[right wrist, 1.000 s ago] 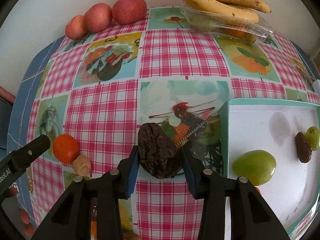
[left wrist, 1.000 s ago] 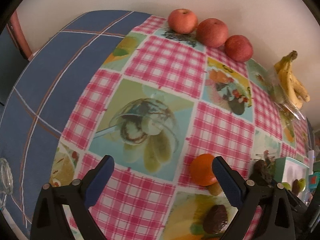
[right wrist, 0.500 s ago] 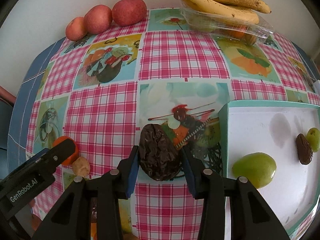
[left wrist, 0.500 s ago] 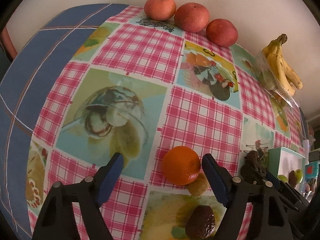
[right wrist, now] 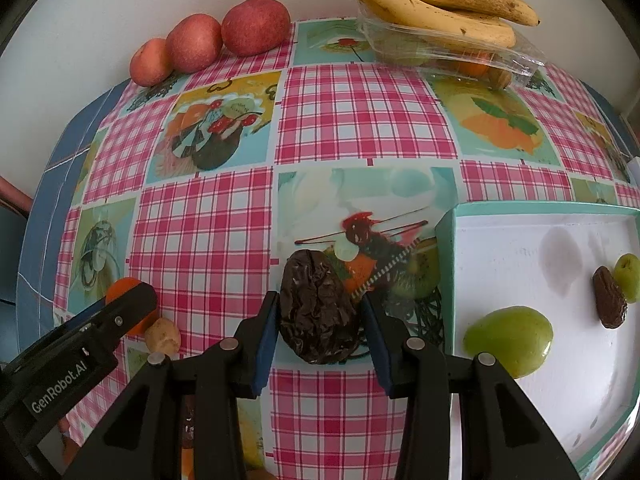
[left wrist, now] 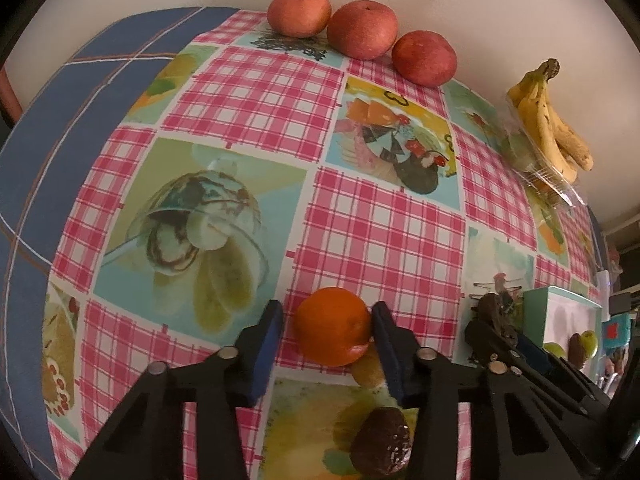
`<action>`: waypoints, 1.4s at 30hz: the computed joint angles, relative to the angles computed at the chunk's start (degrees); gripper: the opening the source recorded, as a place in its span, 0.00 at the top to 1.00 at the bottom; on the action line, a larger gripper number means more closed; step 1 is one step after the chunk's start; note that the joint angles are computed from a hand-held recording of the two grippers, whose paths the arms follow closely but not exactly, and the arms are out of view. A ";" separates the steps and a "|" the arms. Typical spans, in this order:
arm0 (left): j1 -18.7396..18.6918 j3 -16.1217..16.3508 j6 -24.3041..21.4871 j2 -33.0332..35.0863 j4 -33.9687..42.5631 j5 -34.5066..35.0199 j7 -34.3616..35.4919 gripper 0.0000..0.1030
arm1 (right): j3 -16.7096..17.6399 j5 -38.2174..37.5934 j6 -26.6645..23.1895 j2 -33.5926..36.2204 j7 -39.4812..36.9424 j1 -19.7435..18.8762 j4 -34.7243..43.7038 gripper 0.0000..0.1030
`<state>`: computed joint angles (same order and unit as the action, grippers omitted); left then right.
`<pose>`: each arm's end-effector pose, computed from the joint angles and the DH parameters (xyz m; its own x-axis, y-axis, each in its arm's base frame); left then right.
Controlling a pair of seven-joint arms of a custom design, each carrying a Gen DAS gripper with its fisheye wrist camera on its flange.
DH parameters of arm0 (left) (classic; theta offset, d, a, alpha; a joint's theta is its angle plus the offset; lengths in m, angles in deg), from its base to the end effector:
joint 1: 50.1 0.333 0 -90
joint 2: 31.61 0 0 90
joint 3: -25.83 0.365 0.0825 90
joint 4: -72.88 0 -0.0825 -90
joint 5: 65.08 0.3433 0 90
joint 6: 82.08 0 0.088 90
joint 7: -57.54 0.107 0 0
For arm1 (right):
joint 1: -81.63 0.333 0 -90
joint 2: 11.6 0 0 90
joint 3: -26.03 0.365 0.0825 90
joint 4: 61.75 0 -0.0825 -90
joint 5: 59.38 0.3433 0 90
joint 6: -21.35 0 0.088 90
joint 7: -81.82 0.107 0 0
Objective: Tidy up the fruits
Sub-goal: 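Carry the tangerine with the left gripper while the right gripper carries the avocado into the tray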
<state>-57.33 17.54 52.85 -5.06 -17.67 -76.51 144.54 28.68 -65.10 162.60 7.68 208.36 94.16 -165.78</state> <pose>0.6751 -0.1704 0.4678 -0.1078 -0.9611 0.2543 -0.9608 0.0350 -0.2751 0.6255 0.1662 0.4562 -0.2845 -0.9502 -0.1276 -0.9065 0.3099 -0.2866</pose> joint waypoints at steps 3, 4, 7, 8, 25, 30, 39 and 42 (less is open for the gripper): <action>-0.22 0.05 -0.12 0.23 0.28 0.19 -0.16 0.60 | 0.04 0.05 -0.01 -0.01 -0.08 -0.05 0.00 0.58; -0.38 0.18 -0.14 0.31 0.38 0.48 -0.38 0.60 | 0.07 0.12 0.09 -0.05 -0.17 -0.11 -0.09 0.58; -0.44 0.34 -0.19 0.29 0.36 0.83 -0.74 0.60 | 0.07 0.27 0.21 -0.09 -0.07 -0.14 -0.17 0.58; -0.43 0.40 -0.31 0.28 0.39 0.90 -0.93 0.60 | 0.03 0.29 0.28 -0.10 0.11 -0.12 -0.22 0.58; 0.00 1.00 2.12 -3.17 -1.64 2.49 -2.43 0.61 | -0.57 -1.45 0.75 -2.07 2.43 0.15 -0.63 0.62; -0.20 1.21 3.61 -5.57 -2.58 3.65 -2.87 0.61 | -1.11 -3.54 0.81 -4.87 3.86 0.44 -0.99 0.62; -1.35 1.35 6.00 -8.92 -4.19 7.03 -4.01 0.61 | -1.70 -6.15 -0.52 -9.18 5.93 -0.20 -2.62 0.62; -1.73 1.21 6.69 -9.99 -5.12 7.98 -4.33 0.61 | -1.75 -5.78 -0.28 -10.72 6.38 -0.82 -4.00 0.62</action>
<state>-59.06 18.75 59.54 -15.05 -22.79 -68.53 140.21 26.93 -70.88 162.33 -3.04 214.74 93.34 -169.77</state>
